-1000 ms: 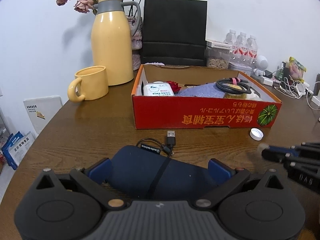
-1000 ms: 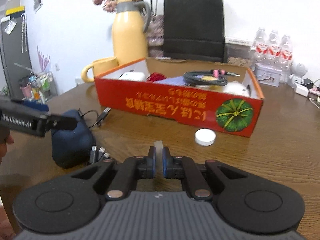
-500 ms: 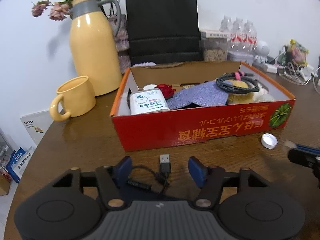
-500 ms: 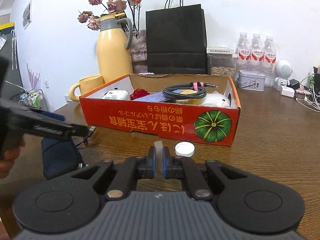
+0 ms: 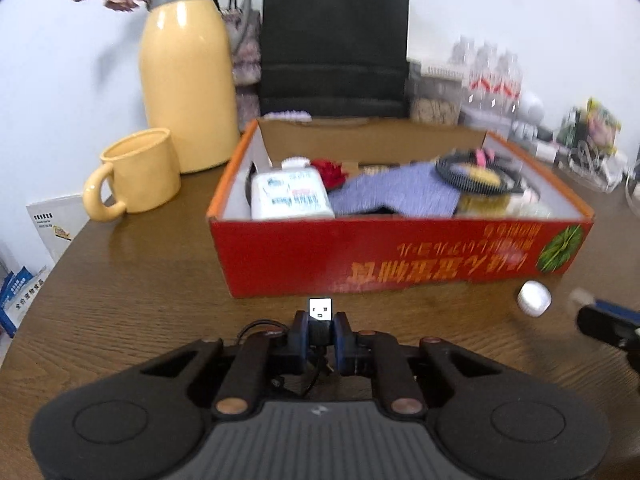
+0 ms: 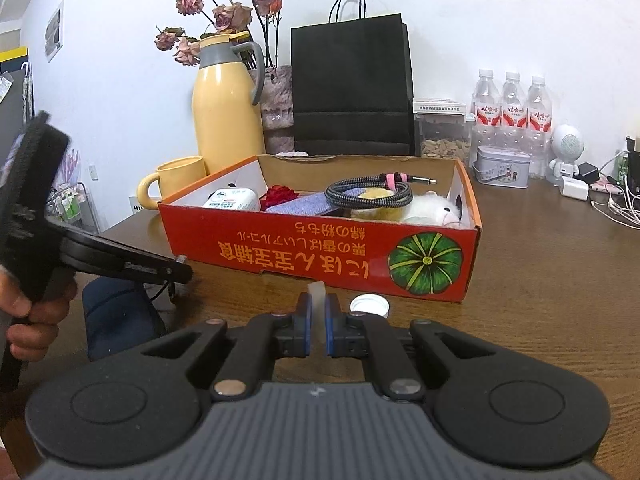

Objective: Organize objects
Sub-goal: 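Grasp the black USB cable with the left tool while the right tool grasps the clear plastic piece, then carry the USB cable and plastic piece into the box and open both tools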

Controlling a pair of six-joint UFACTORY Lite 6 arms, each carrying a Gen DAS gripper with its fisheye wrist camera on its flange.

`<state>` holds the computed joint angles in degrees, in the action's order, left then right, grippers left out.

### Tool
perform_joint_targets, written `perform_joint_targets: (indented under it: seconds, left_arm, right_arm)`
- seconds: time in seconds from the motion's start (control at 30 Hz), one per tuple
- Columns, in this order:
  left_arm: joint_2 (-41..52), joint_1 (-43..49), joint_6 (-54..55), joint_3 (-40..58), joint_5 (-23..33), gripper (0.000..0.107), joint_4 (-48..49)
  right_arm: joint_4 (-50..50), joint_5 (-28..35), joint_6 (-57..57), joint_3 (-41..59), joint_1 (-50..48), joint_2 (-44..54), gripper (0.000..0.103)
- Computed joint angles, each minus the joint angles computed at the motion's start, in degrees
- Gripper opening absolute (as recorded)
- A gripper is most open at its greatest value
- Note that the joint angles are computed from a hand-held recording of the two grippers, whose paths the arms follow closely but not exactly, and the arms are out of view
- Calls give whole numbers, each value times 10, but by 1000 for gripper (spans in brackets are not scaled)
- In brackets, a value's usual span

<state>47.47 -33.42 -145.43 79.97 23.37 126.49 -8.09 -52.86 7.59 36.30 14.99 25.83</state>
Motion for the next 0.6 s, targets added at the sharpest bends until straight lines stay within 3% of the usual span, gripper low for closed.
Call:
perform_joint_targets:
  seconds: [0.3,0.6]
  left_arm:
    - [-107,-11,-137,-102,80,11,126]
    - [-102,-15,-112,-39,71,11,123]
  right_arm:
    - [4,5,0,18,-2,-16,7]
    - [12,34,-4,76,2,-23,7]
